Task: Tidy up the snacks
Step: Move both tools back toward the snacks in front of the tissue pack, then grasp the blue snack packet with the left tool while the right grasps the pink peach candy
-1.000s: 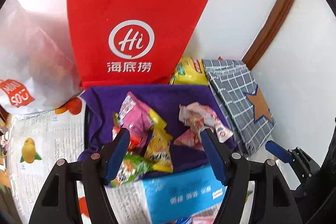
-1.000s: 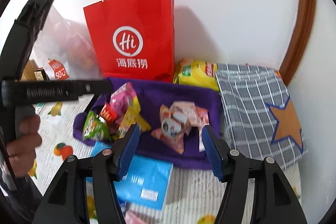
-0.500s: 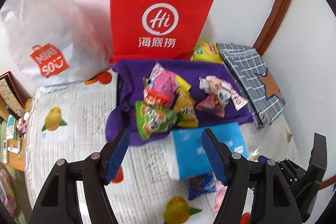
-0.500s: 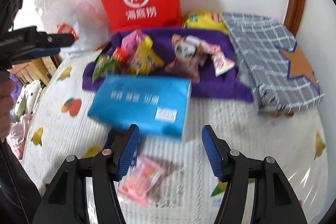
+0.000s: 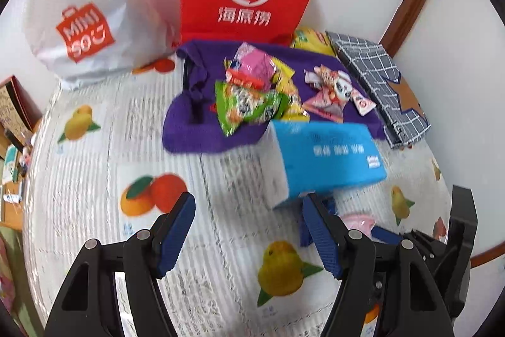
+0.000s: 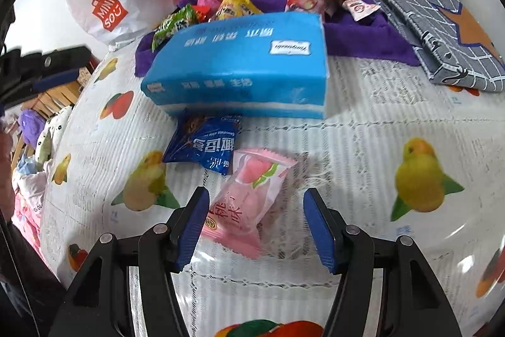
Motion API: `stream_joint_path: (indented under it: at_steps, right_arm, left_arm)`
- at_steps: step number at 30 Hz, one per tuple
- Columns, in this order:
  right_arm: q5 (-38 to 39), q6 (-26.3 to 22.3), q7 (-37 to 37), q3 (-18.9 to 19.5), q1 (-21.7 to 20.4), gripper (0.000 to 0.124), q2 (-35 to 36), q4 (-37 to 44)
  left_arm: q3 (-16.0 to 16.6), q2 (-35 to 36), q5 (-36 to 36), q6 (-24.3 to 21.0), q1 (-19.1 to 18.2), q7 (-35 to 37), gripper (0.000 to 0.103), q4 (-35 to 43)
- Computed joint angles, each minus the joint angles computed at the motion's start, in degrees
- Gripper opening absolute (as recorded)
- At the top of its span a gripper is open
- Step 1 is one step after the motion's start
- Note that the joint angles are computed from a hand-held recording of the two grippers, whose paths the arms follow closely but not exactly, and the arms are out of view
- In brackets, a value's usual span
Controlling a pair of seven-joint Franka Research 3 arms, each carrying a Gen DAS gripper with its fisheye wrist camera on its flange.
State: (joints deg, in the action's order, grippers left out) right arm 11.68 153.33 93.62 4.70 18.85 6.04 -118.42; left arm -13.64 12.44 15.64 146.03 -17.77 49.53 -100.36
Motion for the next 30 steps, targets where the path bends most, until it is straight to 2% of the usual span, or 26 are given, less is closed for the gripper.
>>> stream_joint_path:
  at_steps: [8, 11, 17, 22, 24, 28, 30]
  right_arm:
    - [-21.29, 5.10, 15.67, -2.90, 4.19, 0.061, 1.53, -1.06]
    - [-24.85, 5.38, 17.26, -3.16, 4.02, 0.048, 1.70, -0.80]
    - [-18.35, 7.58, 11.48, -1.87, 1.79, 0.044, 1.35, -1.81]
    - [-17.99, 8.53, 10.63, -2.42, 1.08, 0.043, 0.34, -3.24]
    - [-18.55, 8.87, 11.10, -2.85, 0.71, 0.043, 0.01, -3.84]
    - [-16.65, 10.18, 9.01, -2.78, -0.75, 0.043, -1.20, -5.84]
    - [-11.76, 11.05, 4.73, -2.02, -1.99, 0.043, -2.04, -7.08]
  left_arm:
    - [-0.46, -2.09, -4.01, 2.43, 1.44, 1.95, 0.069, -6.04]
    - [-0.51, -2.27, -5.21, 3.26, 1.80, 2.30, 0.069, -7.40]
    - [-1.06, -2.64, -8.13, 6.40, 2.43, 3.61, 0.069, -11.26]
    - [-2.79, -2.09, -14.00, 9.52, 3.04, 7.60, 0.069, -13.38]
    - [-2.11, -1.97, -11.84, 11.48, 1.75, 5.43, 0.074, -13.92]
    - [-3.83, 0.20, -15.54, 13.94, 2.17, 8.15, 0.079, -12.19]
    - [-3.43, 1.66, -14.65, 14.71, 1.26, 6.55, 0.080, -10.62]
